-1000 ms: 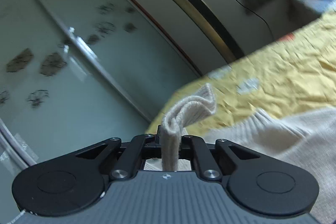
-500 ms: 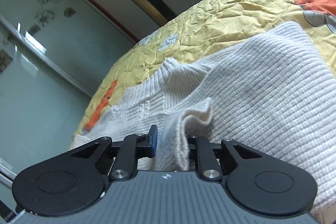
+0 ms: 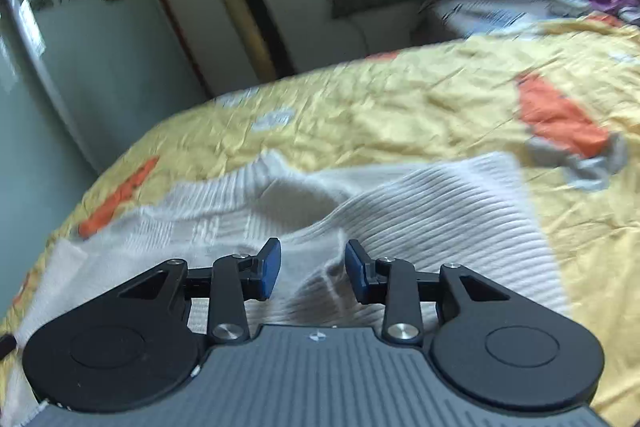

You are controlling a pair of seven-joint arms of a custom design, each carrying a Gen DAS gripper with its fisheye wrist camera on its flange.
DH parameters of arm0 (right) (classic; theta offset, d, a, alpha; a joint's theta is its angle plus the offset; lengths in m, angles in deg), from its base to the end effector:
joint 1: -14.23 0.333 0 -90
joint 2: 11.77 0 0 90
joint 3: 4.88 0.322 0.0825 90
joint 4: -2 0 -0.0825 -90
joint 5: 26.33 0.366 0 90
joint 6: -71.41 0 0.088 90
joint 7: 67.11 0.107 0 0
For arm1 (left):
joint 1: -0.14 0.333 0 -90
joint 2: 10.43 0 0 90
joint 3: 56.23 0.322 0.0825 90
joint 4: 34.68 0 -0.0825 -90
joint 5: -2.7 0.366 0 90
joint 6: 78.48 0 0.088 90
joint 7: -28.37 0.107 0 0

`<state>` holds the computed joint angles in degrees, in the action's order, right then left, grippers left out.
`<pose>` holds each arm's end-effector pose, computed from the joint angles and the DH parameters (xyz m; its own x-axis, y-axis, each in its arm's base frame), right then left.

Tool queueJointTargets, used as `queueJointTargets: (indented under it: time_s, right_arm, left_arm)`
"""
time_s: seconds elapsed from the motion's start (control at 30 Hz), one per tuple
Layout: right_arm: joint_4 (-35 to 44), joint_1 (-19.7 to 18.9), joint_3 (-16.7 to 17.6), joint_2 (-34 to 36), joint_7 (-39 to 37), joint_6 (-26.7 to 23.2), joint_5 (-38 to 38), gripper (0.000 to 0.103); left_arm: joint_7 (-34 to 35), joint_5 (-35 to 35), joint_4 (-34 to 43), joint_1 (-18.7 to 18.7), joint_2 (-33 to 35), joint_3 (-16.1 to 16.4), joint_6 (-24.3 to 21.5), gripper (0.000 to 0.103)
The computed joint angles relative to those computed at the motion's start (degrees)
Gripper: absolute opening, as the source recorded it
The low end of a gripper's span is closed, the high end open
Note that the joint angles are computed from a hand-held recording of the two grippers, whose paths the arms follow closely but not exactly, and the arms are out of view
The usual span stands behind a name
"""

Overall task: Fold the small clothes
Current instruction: 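Release the sleeves and withdraw both grippers above the sweater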

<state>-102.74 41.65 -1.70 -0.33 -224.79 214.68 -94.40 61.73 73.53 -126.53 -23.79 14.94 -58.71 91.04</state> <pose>0.5445 0.3263 0.4862 -0.3911 -0.8604 -0.3268 -0.4304 0.4848 -0.7614 0.5955 -0.3606 0.4601 -0.4053 -0.8722 -0.2738 -0.3787 0.4327 -0.8181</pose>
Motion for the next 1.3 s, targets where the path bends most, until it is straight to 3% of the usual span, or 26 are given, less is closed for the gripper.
queueJointTargets:
  time_s: [0.07, 0.1, 0.17, 0.23, 0.3, 0.33, 0.4, 0.47, 0.53, 0.63, 0.77, 0.87, 1.03, 1.17, 1.3]
  right_arm:
    - [-0.7, 2.36, 0.58, -1.61, 1.44, -6.52, -4.15, 0.05]
    - [-1.4, 2.92, 1.02, -2.24, 2.04, -7.39, -6.35, 0.054]
    - [-2.89, 2.1, 1.65, -2.87, 0.74, -3.04, -7.14, 0.071]
    - [-3.09, 0.46, 2.12, -1.81, -5.49, 2.58, -1.9, 0.071]
    - [-2.04, 0.45, 2.51, -0.42, -10.7, 0.53, 4.16, 0.066]
    - [-2.06, 1.1, 2.23, -0.59, -9.5, -0.47, 3.61, 0.066]
    - [-1.34, 2.41, 2.3, -0.92, -8.56, -3.78, 3.06, 0.072]
    - [-0.73, 4.02, 2.85, -1.4, -9.35, -8.34, 1.94, 0.091]
    - [-2.09, 4.45, 3.33, -2.59, -9.89, -7.91, 1.07, 0.099]
    - [-2.3, 3.9, 4.16, -2.57, -14.73, -7.88, 6.9, 0.096]
    - [-2.4, 6.56, 5.63, -3.47, -15.48, -14.86, 6.44, 0.099]
    - [-5.01, 6.93, 6.26, -5.35, -13.02, -13.32, 6.76, 0.099]
    - [-8.44, 7.88, 8.18, -7.82, -11.51, -13.77, 8.26, 0.099]
    - [-9.39, 10.0, 10.47, -8.97, -16.44, -20.4, 8.93, 0.099]
    - [-10.76, 11.34, 11.68, -10.53, -17.73, -22.92, 8.66, 0.099]
  left_arm:
    - [1.3, -2.05, -0.41, 0.14, 0.19, -0.91, -0.89, 0.092]
    - [1.77, -2.79, -0.6, 0.04, 0.28, -1.19, -1.34, 0.092]
    - [3.06, -4.49, -0.81, -0.12, 0.53, -1.77, -2.38, 0.092]
    - [4.35, -6.47, -0.93, -0.14, 0.64, -2.31, -3.46, 0.092]
    - [5.03, -7.82, -1.76, 0.0, 0.16, -2.57, -3.48, 0.092]
    - [5.53, -8.53, -2.08, 0.11, -0.07, -2.73, -3.69, 0.092]
    - [6.14, -9.46, -2.87, 0.22, -0.63, -2.86, -3.99, 0.092]
    - [5.95, -9.84, -3.66, 0.22, -1.16, -2.82, -4.03, 0.092]
    - [6.47, -11.04, -4.57, 0.59, -1.74, -3.35, -4.14, 0.092]
    - [6.48, -11.51, -6.67, 0.91, -3.09, -3.57, -3.35, 0.092]
    - [4.84, -9.57, -9.84, 0.92, -5.19, -3.34, -2.92, 0.092]
    - [3.32, -8.26, -12.96, 1.49, -7.11, -3.5, -2.03, 0.092]
    - [-3.84, -0.09, -19.86, 2.66, -11.73, -2.79, 0.99, 0.092]
    - [-11.98, 9.04, -24.23, 4.92, -15.2, -3.04, 2.64, 0.092]
    - [-18.83, 15.79, -27.43, 7.65, -18.51, -4.37, 1.29, 0.092]
